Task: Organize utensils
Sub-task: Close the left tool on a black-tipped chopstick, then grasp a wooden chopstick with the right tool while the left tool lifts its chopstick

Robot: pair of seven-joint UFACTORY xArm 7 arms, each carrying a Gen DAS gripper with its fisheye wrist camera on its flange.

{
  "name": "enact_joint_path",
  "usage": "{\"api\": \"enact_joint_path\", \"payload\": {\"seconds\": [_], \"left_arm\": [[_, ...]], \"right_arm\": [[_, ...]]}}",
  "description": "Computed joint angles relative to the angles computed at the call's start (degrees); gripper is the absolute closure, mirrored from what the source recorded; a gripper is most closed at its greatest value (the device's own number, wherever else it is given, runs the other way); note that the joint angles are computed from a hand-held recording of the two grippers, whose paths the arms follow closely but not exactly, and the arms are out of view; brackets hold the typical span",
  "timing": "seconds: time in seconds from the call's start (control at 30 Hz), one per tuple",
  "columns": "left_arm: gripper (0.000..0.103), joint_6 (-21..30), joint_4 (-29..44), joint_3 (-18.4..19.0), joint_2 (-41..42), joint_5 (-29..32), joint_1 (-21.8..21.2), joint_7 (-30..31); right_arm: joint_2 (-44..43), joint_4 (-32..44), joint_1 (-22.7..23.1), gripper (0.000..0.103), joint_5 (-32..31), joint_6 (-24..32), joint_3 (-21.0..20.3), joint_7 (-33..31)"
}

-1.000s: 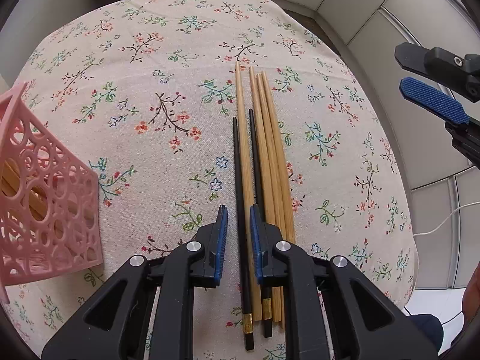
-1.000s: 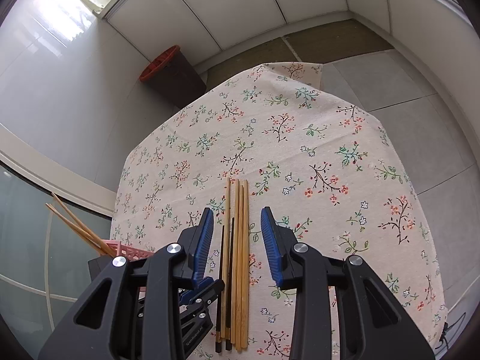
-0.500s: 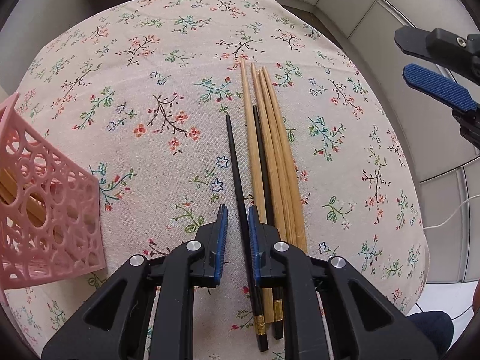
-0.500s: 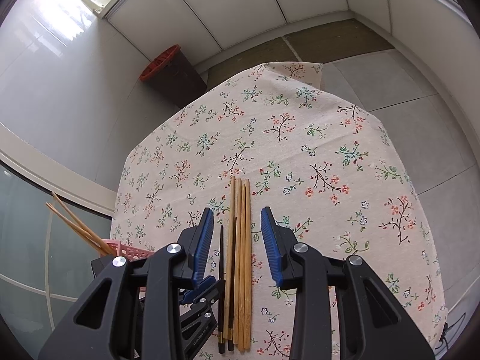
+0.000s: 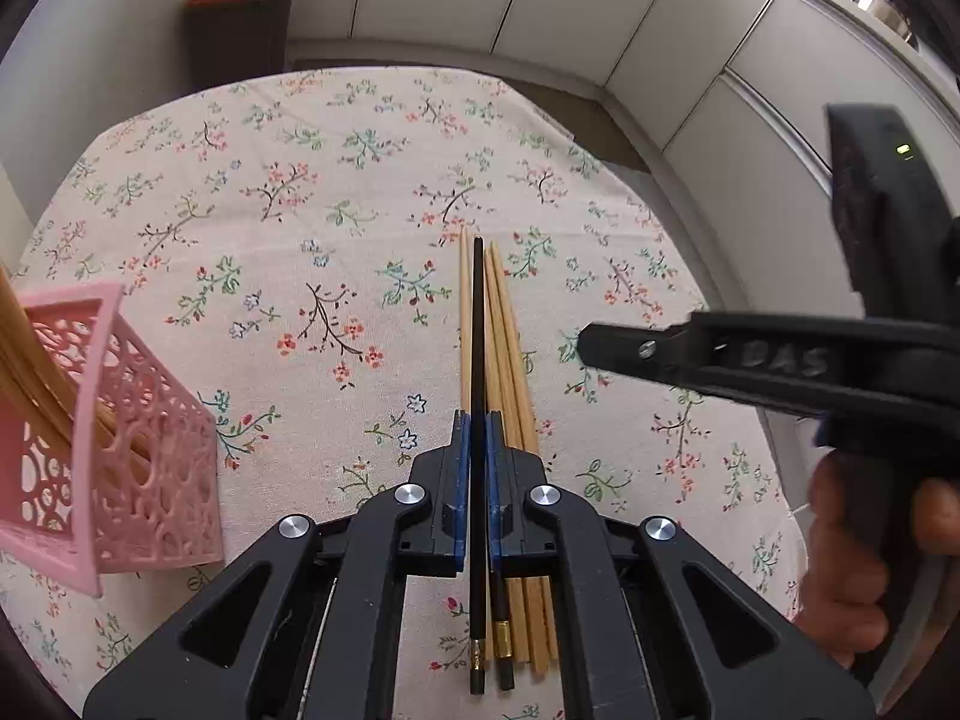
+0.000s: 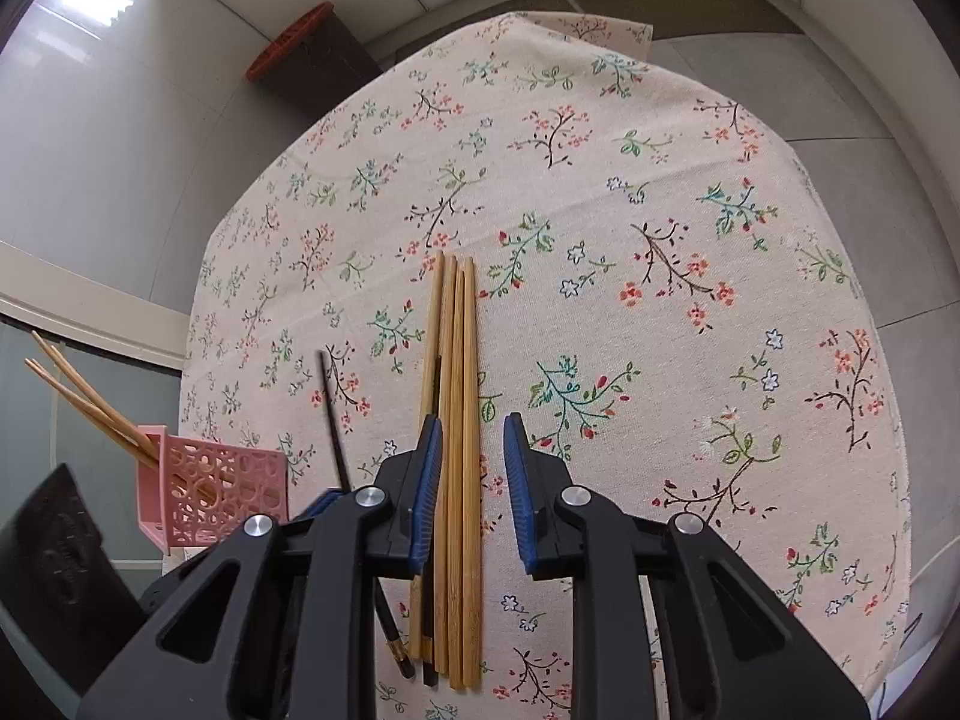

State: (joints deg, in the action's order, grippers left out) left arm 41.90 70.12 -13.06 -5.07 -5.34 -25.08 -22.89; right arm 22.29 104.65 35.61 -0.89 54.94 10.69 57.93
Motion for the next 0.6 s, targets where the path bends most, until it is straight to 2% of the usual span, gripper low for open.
{"api": "enact_joint_path", "payload": {"seconds": [0.13,0.33,0.5,0.53,0.6], "left_arm": [[0.099,-0.75,-1.23,0.35,-2.77,-1.39,0.26,-0.78],[0.099,-1.55,-4.67,0.4,-8.46,-0.34,1.06,-1.75],[0.099,-2.01,-5.43,0.47,-10.63,-0.21,1.82,-1.16],[0.099,-2.11,-5.43,0.27,-10.91,0.3,2.03,-1.29],[0.099,-2.0,-5.39,-0.05,-11.4,1.06,2.24,-1.4]], "right_arm": [[3.72,4.72,0.6,0.083,0.15,3.76,0.18,-1.58],[9.75,13.33,2.49,0.085,0.02,10.16,-0.59,-3.76],[11.85,16.03,3.76,0.089,-0.34,11.15,-1.56,-3.96],[12.12,16.39,3.93,0.095,-0.44,11.22,-1.76,-3.83],[11.35,15.2,3.72,0.095,0.37,10.12,-1.62,-3.48]]}}
